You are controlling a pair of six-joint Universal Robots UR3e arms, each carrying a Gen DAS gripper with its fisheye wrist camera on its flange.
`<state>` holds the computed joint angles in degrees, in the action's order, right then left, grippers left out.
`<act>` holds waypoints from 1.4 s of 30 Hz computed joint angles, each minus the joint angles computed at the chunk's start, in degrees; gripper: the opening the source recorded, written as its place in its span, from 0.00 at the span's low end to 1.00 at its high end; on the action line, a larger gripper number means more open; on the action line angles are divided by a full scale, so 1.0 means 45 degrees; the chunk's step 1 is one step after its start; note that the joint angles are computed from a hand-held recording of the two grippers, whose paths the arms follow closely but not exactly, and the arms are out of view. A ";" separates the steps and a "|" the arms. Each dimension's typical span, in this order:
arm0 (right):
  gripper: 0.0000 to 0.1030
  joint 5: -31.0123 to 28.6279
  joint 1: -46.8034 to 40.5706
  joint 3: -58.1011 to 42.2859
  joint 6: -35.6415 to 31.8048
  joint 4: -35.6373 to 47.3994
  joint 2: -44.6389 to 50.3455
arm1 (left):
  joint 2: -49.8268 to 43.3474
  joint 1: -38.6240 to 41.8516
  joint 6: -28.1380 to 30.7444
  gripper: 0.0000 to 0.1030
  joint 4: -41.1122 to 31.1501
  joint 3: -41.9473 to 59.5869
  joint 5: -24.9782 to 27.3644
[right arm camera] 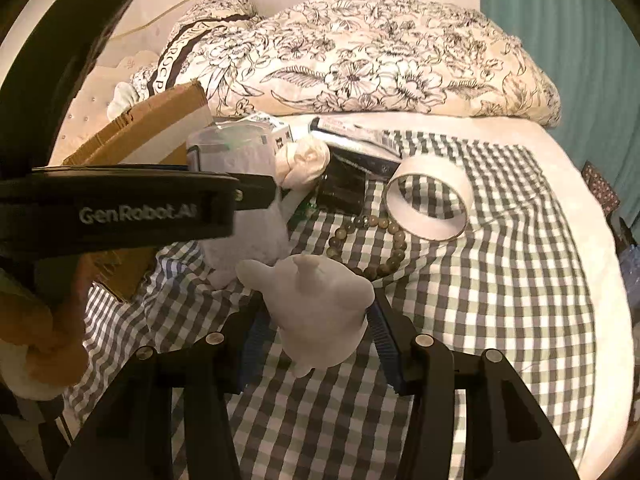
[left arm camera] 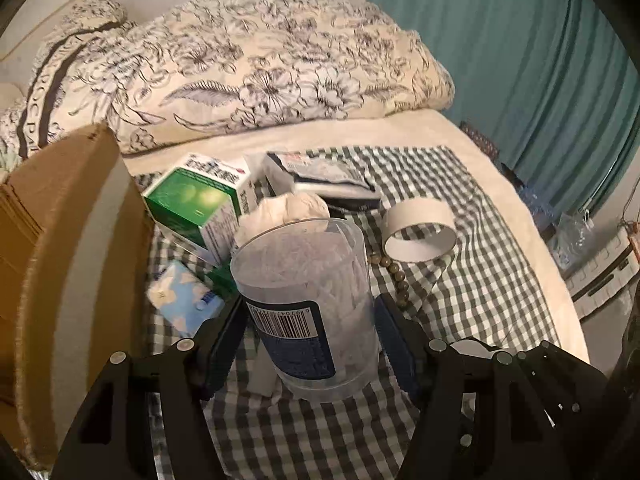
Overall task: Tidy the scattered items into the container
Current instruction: 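Grasp and lift the clear jar with the left gripper while the right gripper lifts the figurine, then carry the jar and figurine over the cardboard box with both grippers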
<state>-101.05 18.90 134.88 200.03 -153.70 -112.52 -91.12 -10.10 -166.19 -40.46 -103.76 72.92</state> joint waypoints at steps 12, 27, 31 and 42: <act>0.47 -0.2672 0.1995 -0.1744 0.1263 0.2357 -0.0688 | 0.2733 0.0971 0.0412 0.65 -0.1036 -0.0561 -0.0767; 0.47 -0.5872 0.4727 -0.5189 0.2411 0.4580 0.0807 | 0.6038 0.4291 0.1650 0.65 -0.3568 -0.0448 -0.3515; 0.47 -0.6507 0.5287 -0.6090 0.2459 0.4661 0.1446 | 0.6803 0.5823 0.2412 0.65 -0.4883 -0.0164 -0.4774; 0.47 -0.7271 0.6037 -0.8302 0.1737 0.4073 0.3401 | 0.8360 0.9687 0.4600 0.64 -0.8129 0.0464 -0.7207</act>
<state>-133.77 46.07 97.52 207.84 -135.37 -97.22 -53.50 33.49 -145.50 -77.04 -101.67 40.49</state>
